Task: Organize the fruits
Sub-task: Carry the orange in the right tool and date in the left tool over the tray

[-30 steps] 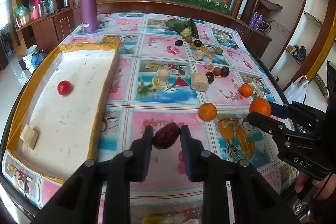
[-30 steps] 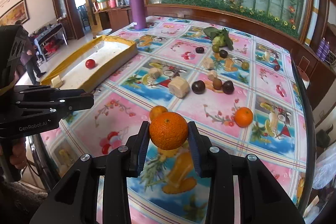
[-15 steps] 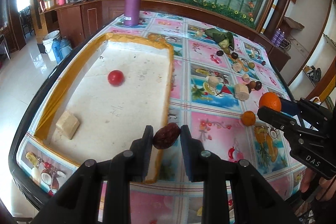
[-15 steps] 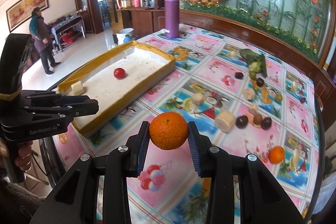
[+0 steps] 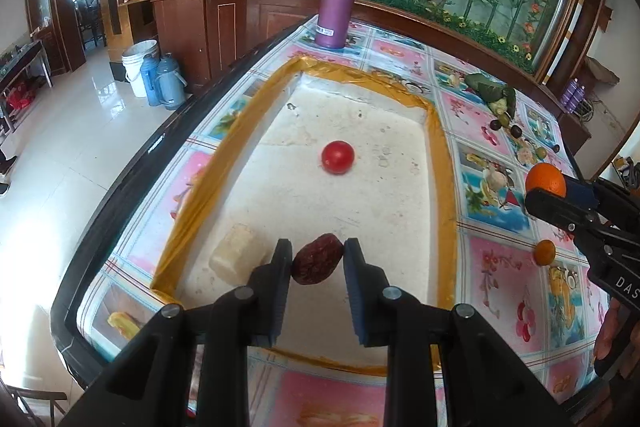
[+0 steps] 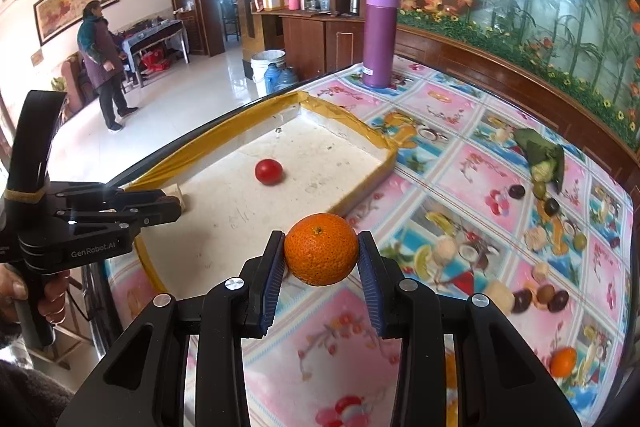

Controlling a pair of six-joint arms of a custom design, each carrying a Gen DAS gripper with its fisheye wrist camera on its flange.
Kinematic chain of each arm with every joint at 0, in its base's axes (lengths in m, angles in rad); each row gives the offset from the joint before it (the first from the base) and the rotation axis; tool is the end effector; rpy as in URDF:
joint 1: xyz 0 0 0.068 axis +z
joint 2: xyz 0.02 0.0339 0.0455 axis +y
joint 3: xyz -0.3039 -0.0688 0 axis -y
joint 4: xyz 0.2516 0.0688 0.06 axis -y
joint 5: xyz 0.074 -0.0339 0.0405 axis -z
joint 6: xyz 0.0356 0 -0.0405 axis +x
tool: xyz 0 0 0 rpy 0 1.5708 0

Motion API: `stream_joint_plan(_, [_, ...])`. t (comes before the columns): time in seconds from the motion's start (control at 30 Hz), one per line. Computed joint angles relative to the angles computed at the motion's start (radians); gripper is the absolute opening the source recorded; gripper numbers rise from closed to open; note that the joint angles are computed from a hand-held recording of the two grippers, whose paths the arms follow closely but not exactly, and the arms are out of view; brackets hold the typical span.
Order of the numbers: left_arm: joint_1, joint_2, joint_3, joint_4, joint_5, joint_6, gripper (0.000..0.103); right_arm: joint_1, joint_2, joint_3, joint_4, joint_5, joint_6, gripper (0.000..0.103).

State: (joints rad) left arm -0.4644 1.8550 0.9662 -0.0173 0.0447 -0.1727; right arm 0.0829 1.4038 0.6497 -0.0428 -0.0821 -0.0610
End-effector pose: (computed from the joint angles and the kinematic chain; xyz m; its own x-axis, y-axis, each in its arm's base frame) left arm 0.3372 -0.1707 0.1615 -0.7744 0.1959 -0.6016 0.3441 0.9283 -0.1406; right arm 0.2693 0.0253 0.2064 -0.7029 -0.1194 -0.7012 -0.1828 0.9830 0.0159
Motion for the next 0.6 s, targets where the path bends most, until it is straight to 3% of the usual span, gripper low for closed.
stream_joint_plan(0.6, [0.046,0.25,0.316,-0.135,0.008,0.059,0.029,0.026,0.513,0.456,-0.073,0.009,0.023,0.035])
